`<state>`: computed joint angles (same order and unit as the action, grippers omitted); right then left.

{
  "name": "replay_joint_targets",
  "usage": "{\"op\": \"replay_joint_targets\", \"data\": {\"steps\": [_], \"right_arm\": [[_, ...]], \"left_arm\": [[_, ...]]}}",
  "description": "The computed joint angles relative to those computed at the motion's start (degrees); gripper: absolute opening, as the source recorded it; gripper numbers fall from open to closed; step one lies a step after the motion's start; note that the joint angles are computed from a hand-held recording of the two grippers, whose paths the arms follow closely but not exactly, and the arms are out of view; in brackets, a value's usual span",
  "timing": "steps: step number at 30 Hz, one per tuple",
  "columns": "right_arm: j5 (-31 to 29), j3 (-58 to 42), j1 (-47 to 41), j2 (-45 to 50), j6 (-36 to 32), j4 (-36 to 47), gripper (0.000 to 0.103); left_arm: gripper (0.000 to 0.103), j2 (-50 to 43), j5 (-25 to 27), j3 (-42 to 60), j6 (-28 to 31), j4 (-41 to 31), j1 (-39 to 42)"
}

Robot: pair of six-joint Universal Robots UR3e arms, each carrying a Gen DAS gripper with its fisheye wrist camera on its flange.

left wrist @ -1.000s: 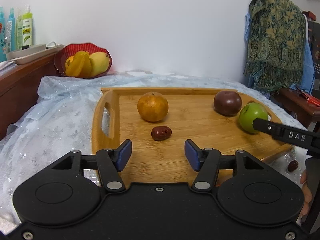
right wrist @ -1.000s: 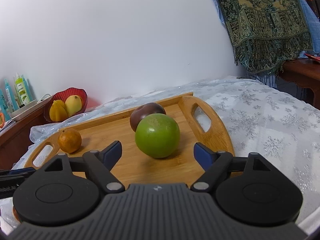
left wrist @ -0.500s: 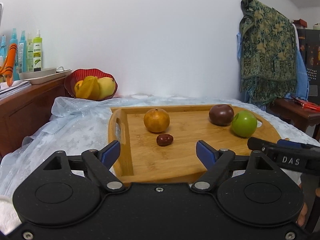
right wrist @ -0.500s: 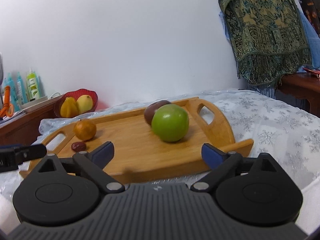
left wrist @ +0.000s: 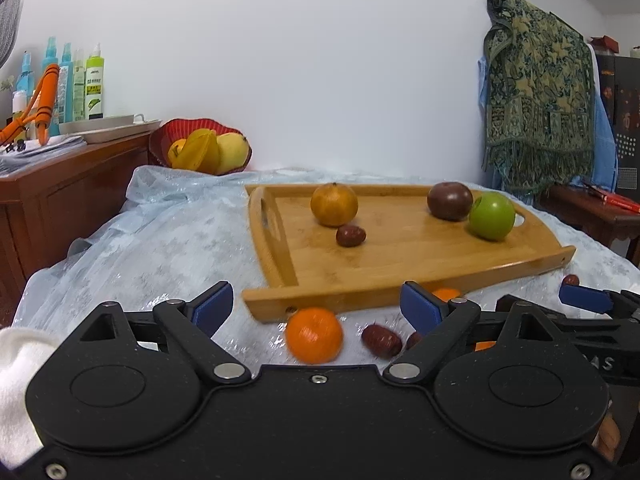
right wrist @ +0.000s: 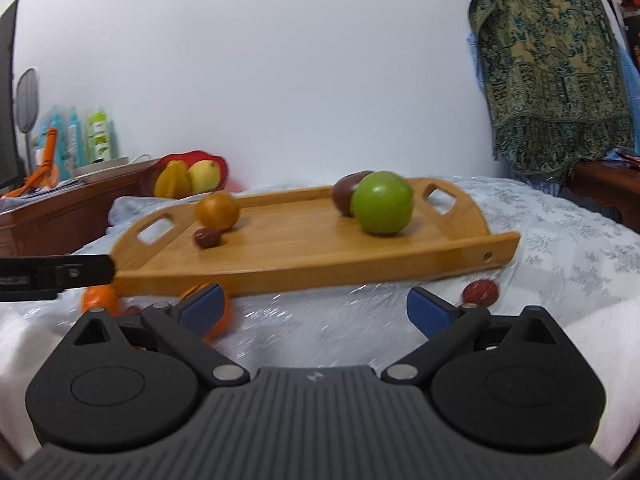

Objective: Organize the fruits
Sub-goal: 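Withdraw both grippers from the tray toward the fruit beside it, then grasp a mandarin with the left gripper while the right gripper grasps another mandarin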

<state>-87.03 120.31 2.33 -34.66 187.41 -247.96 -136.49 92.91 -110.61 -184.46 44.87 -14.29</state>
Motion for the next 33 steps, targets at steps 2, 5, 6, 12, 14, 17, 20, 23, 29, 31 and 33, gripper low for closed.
{"op": "replay_joint_targets", "data": {"steps": [2,5,6,12,14,17,20,23,29,31,33], "right_arm": [[0.3,1.0,0.8,-0.2,0.5,-0.5,0.103],[0.6,2.7,1.7,-0.2,1.7,-2.0,0.103],[0.7,3.1,2.1,-0.1,1.9,-2.2,0.103],[-1.1,3.0,4.7,0.5,1.0,-2.2,0.103],[-3.1,1.8,6.1,0.7,-0.2,-1.4,0.102],[-6.8,-0.3,8.6,1.5,-2.0,-1.1,0.101],[-10.0,-2.3,10.8,2.1,-3.4,-0.4,0.098],[-11.0,-3.5,11.8,2.6,-4.2,0.4,0.092],[-10.4,-5.2,12.5,2.7,-4.4,2.5,0.079],[-9.9,-5.6,12.7,2.7,-4.3,3.2,0.075],[-9.2,-5.8,12.6,2.6,-4.4,3.9,0.067]], "left_arm": [[0.090,0.0,-0.5,-0.9,-0.3,0.7,0.6],[0.090,-0.3,-1.2,-2.0,-0.1,1.6,1.4],[0.090,-0.4,-1.4,-2.4,0.1,1.9,1.7],[0.088,-1.3,-2.3,-3.1,0.3,2.7,2.4],[0.085,-1.9,-2.4,-2.7,0.3,3.0,2.4],[0.082,-2.6,-3.0,-2.3,0.6,3.1,2.6],[0.073,-3.3,-3.8,-2.3,0.5,3.2,3.0],[0.070,-3.5,-4.5,-2.4,0.2,2.8,3.3],[0.055,-3.9,-4.9,-1.9,-0.2,2.4,3.7],[0.051,-3.9,-5.1,-1.5,-0.2,2.0,3.7],[0.048,-3.8,-5.4,-1.0,-0.5,1.3,3.6]]}}
